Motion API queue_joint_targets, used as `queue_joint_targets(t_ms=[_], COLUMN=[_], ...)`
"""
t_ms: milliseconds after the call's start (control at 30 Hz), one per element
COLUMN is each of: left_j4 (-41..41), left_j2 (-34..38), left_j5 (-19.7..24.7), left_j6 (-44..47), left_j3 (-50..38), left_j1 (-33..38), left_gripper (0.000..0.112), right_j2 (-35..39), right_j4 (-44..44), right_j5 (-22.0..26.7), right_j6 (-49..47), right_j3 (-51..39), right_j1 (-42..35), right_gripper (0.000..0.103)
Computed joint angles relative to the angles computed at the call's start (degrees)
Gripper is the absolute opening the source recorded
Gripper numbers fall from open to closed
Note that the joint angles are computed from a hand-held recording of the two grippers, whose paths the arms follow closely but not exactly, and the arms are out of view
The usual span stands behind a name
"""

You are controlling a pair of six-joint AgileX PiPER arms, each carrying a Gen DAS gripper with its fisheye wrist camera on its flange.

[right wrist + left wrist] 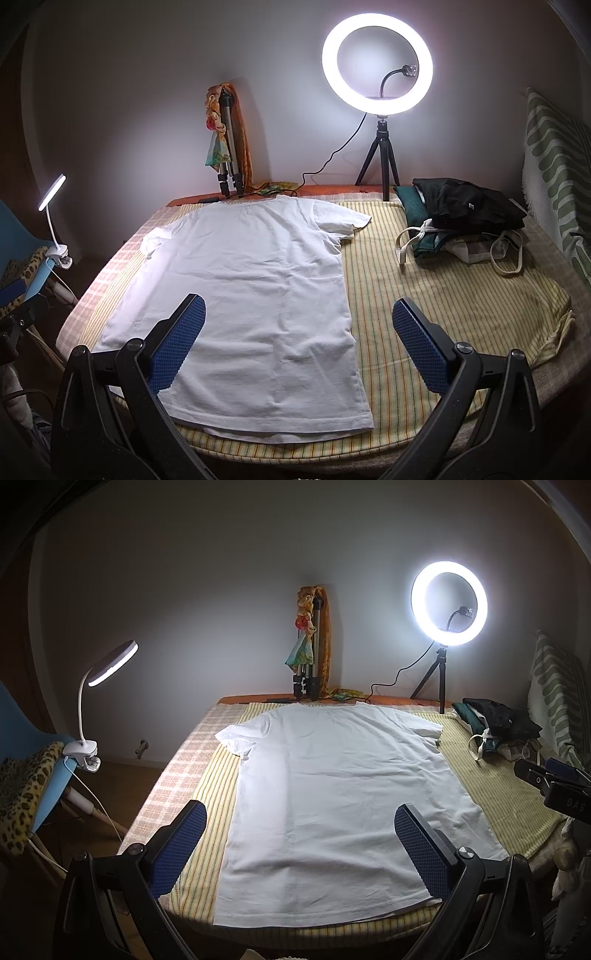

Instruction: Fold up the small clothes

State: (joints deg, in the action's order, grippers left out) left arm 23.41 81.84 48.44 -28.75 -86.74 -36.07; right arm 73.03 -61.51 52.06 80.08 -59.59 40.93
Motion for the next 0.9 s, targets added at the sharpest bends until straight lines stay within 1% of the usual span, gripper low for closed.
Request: queue_joint_targets(t_ms=[67, 400, 467, 733, 900], left_j4=[-0.6, 1.4, -0.1, 0.8, -0.1], left_j2=[0.3, 0.6, 0.0, 0.3, 0.2], left_j5=[0.0, 0.7, 0.4, 0.6, 0.4], left_j6=[0.6, -1.6, 0.2, -0.8, 0.2], left_j3=[-0.4, -0.7, -0.3, -0.5, -0.5], left_j1=[0.4, -1.3, 0.0, -0.8, 0.0], left_gripper=[0.103, 0.103, 0.103, 0.103, 0.103], right_j2=[0.0, 0.1, 0.0, 0.1, 0.2], right_j4=[-0.1, -0.1, -0.2, -0.2, -0.2], right_j5=[0.1, 0.0, -0.1, -0.2, -0.3], right_j6=[0.1, 0.2, 0.3, 0.3, 0.3], right_j3=[0.0, 0.0, 0.1, 0.0, 0.0], right_j1=[0.1, 0.1, 0.0, -0.1, -0.2], right_gripper=[0.103, 0.103, 0.103, 0.103, 0.103])
